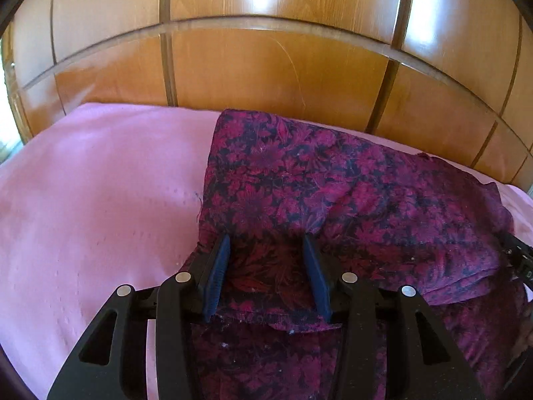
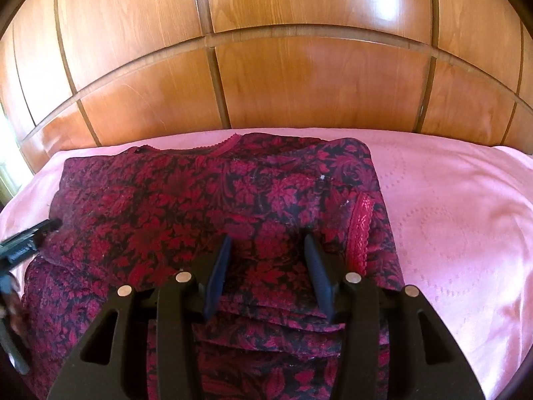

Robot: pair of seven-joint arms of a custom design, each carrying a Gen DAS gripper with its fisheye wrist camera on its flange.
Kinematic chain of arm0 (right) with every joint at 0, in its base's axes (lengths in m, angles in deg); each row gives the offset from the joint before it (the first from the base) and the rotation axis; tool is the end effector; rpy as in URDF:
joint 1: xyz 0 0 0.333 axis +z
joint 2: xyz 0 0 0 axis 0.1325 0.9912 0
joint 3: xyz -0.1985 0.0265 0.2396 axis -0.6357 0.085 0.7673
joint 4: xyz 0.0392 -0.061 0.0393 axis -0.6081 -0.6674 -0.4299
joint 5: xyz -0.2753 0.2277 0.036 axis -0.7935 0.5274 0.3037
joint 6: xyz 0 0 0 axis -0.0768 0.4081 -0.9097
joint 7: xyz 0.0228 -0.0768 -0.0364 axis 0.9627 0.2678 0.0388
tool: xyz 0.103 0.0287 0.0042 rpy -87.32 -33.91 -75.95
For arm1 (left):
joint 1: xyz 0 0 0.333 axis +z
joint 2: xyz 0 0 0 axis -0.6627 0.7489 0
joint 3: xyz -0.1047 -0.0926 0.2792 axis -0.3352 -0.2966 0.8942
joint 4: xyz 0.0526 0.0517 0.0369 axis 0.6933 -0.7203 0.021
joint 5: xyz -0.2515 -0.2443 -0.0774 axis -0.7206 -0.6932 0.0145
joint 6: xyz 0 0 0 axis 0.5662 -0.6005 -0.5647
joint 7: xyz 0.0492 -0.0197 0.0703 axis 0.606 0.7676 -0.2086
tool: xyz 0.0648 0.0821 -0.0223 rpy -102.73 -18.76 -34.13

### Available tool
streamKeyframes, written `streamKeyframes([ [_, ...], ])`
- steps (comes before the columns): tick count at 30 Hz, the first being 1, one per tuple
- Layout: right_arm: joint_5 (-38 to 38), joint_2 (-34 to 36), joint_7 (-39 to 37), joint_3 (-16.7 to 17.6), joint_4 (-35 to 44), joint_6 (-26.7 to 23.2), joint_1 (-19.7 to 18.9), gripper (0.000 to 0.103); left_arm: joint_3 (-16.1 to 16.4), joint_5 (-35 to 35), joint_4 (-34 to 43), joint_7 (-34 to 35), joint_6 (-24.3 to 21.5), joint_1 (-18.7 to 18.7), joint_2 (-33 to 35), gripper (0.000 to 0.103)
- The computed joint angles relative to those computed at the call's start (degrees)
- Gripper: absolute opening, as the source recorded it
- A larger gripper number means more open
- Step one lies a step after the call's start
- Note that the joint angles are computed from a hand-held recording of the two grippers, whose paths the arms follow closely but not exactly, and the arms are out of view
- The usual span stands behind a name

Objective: Fold small clothes

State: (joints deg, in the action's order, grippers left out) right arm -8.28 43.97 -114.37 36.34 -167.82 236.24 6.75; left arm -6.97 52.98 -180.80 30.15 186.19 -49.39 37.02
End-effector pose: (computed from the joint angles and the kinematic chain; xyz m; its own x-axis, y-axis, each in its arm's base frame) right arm 0.4976 0.0385 0.3906 -0.1655 -0.9753 -0.1466 -0.6641 0.2201 -0.7145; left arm 0.5801 -0.1451 0.4535 -0.0953 -0.9929 0.0717 -0.7190 0.0188 -0.6948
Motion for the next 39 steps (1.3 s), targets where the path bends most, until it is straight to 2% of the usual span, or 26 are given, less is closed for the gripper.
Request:
streamKeyframes([
  [1, -0.8, 0.1, 0.9, 0.1, 0.2, -0.4, 0.1, 0.046, 1.2, 1.8, 0.3, -2.1, -0.8, -1.1, -0.3, 0.044],
  [3, -3.5, -0.1, 3.5, 0.3, 0.5, -1.0, 0.2, 0.046, 1.4, 2.6, -1.5, -4.8, -1.1, -1.3, -2.6, 0.044],
  [6, -6.5, -0.4, 6.7, 0.9, 0.5, -1.1, -0.3, 0.046, 3.2, 13.6, -4.3, -15.4, 0.3, -3.0, -6.5, 0.044],
  [7, -6.6, -0.5, 6.9, 1.1, 0.5, -1.3, -0.4, 0.046, 2.8, 15.2, -5.4, -16.5, 1.0, -2.4, -7.5, 0.045],
  [8, -6.6, -0.5, 6.8, 1.2, 0.4, -1.4, -0.5, 0.046, 2.5, 17.7, -6.5, -18.7, 1.4, -1.9, -8.9, 0.05],
  [9, -6.7, -0.7, 7.0, 1.3, 0.3, -1.6, -0.5, 0.046, 1.9, 18.4, -8.1, -20.0, 2.4, -1.2, -10.6, 0.053],
  [10, -6.4, -0.8, 6.6, 1.4, 0.2, -1.7, -0.6, 0.046, 1.3, 17.3, -9.2, -19.3, 3.1, -0.5, -11.6, 0.053],
  [12, -5.6, -0.9, 5.8, 1.5, 0.1, -1.9, -0.5, 0.046, -0.3, 19.5, -10.6, -21.7, 3.5, 1.3, -13.6, 0.053],
  [14, -3.5, -1.0, 3.4, 1.6, -0.3, -2.5, -0.3, 0.046, -2.0, 20.0, -11.6, -23.0, 3.5, 2.8, -15.2, 0.053],
  [16, 0.1, -1.4, -0.2, 1.6, -1.0, -3.4, 0.1, 0.046, -3.0, 18.7, -13.0, -22.0, 3.8, 3.9, -16.8, 0.057],
  [19, 5.2, -1.9, -5.6, 1.6, -1.9, -4.7, 0.9, 0.046, -7.5, 23.6, -14.1, -27.3, 4.3, 8.6, -18.6, 0.059],
  [29, 9.6, -2.4, -9.8, 1.3, -2.7, -6.3, 2.2, 0.046, -9.0, 11.5, -20.8, -17.9, 6.0, 9.9, -24.5, 0.059],
  [34, 18.2, -2.8, -18.3, 2.0, -3.5, -8.6, 2.8, 0.047, -9.2, 6.4, -23.4, -13.4, 6.0, 9.7, -26.7, 0.059],
  [37, 25.9, -4.3, -26.2, 2.9, -4.3, -12.3, 3.7, 0.058, -9.1, 3.4, -25.2, -10.8, 5.8, 9.2, -28.0, 0.059],
  [39, 28.7, -6.3, -28.6, 3.2, -5.7, -13.1, 3.7, 0.079, -8.8, 1.3, -26.6, -9.0, 5.4, 8.6, -28.9, 0.063],
])
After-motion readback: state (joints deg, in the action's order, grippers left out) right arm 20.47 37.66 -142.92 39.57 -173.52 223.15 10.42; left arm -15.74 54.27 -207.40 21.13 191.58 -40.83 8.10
